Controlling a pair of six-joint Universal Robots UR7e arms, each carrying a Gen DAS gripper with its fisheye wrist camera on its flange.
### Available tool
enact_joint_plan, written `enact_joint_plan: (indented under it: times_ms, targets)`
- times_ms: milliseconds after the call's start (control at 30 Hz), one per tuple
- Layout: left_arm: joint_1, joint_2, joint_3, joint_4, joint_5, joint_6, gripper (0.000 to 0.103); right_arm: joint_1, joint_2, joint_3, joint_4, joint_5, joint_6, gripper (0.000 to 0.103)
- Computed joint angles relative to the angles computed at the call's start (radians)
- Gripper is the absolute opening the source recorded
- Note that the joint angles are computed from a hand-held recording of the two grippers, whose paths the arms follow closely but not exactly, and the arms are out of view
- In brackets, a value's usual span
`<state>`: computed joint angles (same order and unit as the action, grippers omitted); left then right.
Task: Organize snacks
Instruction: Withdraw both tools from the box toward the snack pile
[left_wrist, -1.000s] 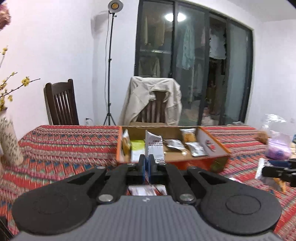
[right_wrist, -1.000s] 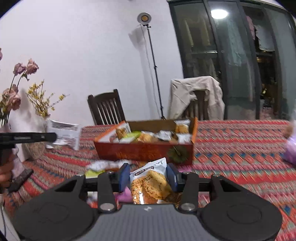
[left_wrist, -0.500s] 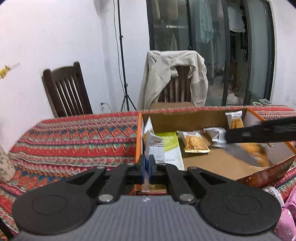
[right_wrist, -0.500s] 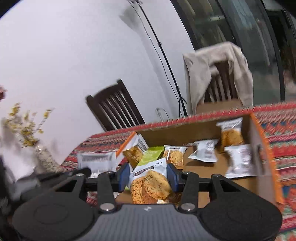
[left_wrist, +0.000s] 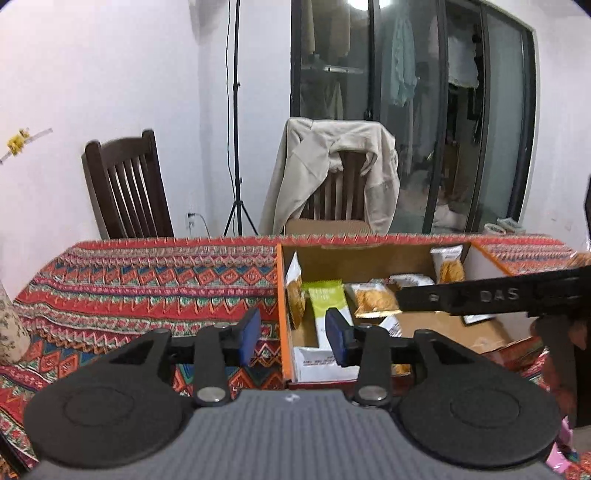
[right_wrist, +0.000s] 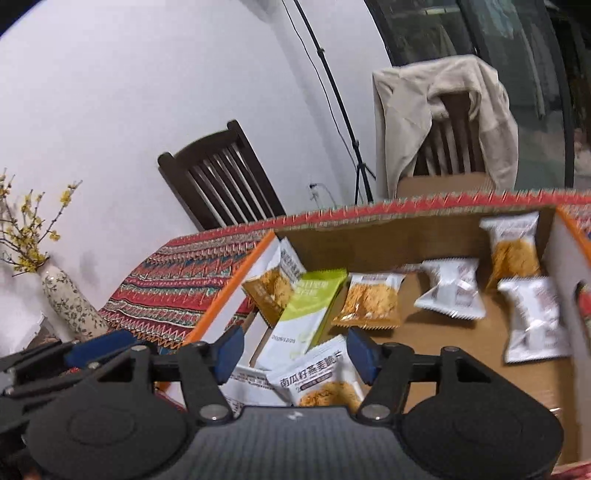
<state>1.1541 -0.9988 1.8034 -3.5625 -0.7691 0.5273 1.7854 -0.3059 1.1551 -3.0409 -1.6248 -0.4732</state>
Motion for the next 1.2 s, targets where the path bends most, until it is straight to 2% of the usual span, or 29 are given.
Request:
enact_joint_plan:
  times_ms: [133, 200, 233, 267, 467, 733, 900, 1100, 1200]
  targets:
    - [-0.041, -0.05, 0.064, -0.038, -0.006, 0.004, 0.052, 0.003, -0.099, 0.136, -0.086, 0.002, -0.06, 0.063]
    - [-0.063, -0.081, 0.104, -0.046, -0.01, -0.006, 0.063, 0.001, -0.157, 0.22, -0.135, -0.001, -0.096, 0.069]
    - [-0.076, -0.093, 0.126, -0.053, -0.006, -0.01, 0.072, 0.002, -0.182, 0.256, -0.158, -0.006, -0.113, 0.069]
    - [-0.09, -0.105, 0.149, -0.063, 0.002, -0.011, 0.078, 0.001, -0.208, 0.295, -0.183, -0.008, -0.131, 0.069]
    - [-0.19, -0.186, 0.303, -0.106, 0.078, -0.059, 0.096, -0.013, -0.381, 0.552, -0.389, -0.03, -0.234, 0.076]
    - [-0.352, -0.239, 0.527, -0.234, 0.163, -0.147, 0.102, -0.064, -0.569, 0.864, -0.638, -0.032, -0.337, 0.082]
    - [-0.445, -0.237, 0.653, -0.302, 0.248, -0.272, 0.103, -0.106, -0.634, 1.033, -0.773, -0.012, -0.378, 0.084]
    - [-0.53, -0.243, 0.814, -0.252, 0.338, -0.516, 0.103, -0.165, -0.627, 1.202, -0.952, 0.031, -0.427, 0.086]
    - [-0.554, -0.265, 0.881, -0.137, 0.358, -0.672, 0.103, -0.204, -0.586, 1.273, -1.041, 0.053, -0.44, 0.086]
